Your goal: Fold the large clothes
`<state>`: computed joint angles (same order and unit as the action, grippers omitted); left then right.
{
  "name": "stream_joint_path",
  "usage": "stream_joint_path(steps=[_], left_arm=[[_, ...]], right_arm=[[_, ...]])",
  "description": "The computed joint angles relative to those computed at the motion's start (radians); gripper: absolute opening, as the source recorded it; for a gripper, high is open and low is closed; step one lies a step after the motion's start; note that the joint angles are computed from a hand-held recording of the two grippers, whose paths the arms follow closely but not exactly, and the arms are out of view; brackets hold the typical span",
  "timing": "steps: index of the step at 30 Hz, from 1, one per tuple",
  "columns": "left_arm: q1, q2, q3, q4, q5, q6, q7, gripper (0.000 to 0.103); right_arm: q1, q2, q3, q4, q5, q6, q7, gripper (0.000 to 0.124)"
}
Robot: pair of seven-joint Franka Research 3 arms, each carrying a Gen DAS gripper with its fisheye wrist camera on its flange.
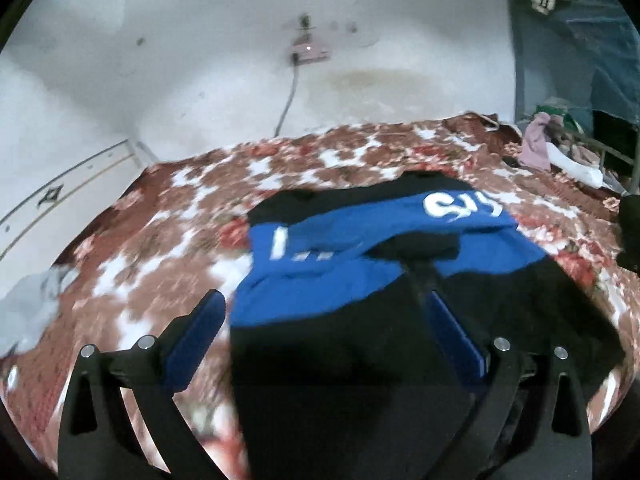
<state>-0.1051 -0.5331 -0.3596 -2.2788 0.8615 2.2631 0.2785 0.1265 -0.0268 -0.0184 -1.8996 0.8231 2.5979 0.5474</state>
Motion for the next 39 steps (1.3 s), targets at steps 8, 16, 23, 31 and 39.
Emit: stream_joint_path(steps=[8,16,23,31,39], left_arm=[[-0.105,-0.262,-0.027,-0.236,-0.155,-0.099,-0.075,0.098],[-0.193,-0.43,0.027,-0.451,-0.3,0.004,-0.139,0.098],[-0.184,-0.441,0.022,-0.549,-0.353,0.199,-0.166,0.098],[-0.181,-0.444,0.003,-0.607,-0.367,0.266,-0.197,0.098],[-0.092,-0.402,0.083,-0.681,-0.421,0.672,-0.209,0.098]], right_arm=[[-0.025,-0.061,-0.041,-0.137,-0.027,-0.023,-0.028,0.098],[-0.054,-0.054,-0.05,-0.168,-0.061,-0.074,0.014,0.098],[-0.084,-0.033,-0.06,-0.155,-0.092,-0.122,0.074,0.098],[-0.103,-0.032,-0.076,-0.151,-0.088,-0.224,0.019,0.098],[-0.122,0.076,-0.046,0.009,-0.095,-0.402,0.157,0.099]])
